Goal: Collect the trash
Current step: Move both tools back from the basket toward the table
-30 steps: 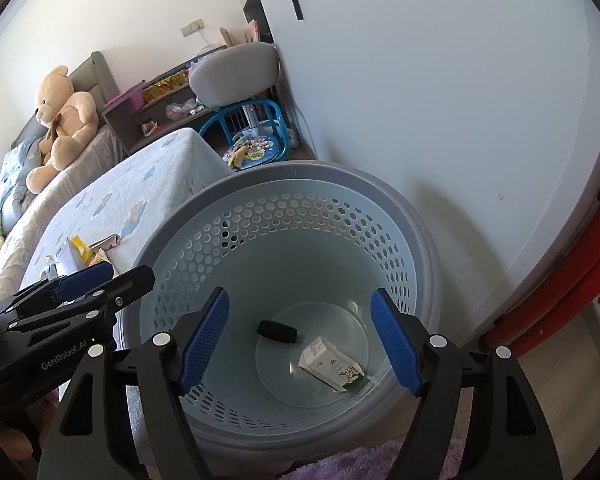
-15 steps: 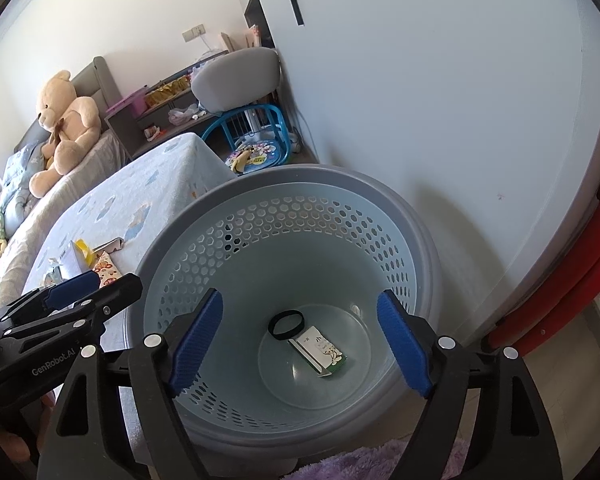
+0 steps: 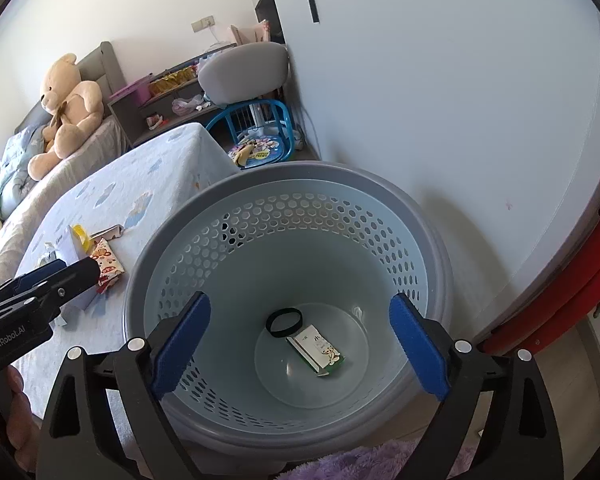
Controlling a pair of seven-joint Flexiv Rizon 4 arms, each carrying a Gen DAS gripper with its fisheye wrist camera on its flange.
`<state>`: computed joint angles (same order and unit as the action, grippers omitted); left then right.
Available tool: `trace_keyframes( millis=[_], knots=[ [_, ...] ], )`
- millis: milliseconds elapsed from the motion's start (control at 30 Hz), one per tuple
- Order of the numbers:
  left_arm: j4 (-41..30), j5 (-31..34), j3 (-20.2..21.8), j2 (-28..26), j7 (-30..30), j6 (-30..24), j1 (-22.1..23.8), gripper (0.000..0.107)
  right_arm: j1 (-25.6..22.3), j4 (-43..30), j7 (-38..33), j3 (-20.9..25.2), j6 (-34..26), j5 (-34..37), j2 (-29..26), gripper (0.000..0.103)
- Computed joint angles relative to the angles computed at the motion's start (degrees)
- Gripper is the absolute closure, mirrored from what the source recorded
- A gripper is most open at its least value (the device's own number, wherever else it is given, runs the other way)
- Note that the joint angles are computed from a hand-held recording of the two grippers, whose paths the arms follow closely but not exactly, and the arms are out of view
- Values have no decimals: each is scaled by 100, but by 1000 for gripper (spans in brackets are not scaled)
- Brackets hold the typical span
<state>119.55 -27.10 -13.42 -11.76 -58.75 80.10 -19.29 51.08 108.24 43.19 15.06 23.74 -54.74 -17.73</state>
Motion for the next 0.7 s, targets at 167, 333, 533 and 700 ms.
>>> trace_keyframes(
  millis=[167,333,533,700],
  knots=[
    [168,-290,-37,119,180,75,113,39,47,-82,-58,-8,-109,1,-59,13],
    [345,-642,-44,233,445,177,175,39,123,-196,-157,-16,-278,3,-117,11],
    [563,-1075,31,375,747,327,216,39,247,-422,-349,-59,-513,-25,-245,10],
    [753,-1559,78,486,1081,495,248,38,343,-626,-572,-114,-646,-108,-365,8]
  ],
)
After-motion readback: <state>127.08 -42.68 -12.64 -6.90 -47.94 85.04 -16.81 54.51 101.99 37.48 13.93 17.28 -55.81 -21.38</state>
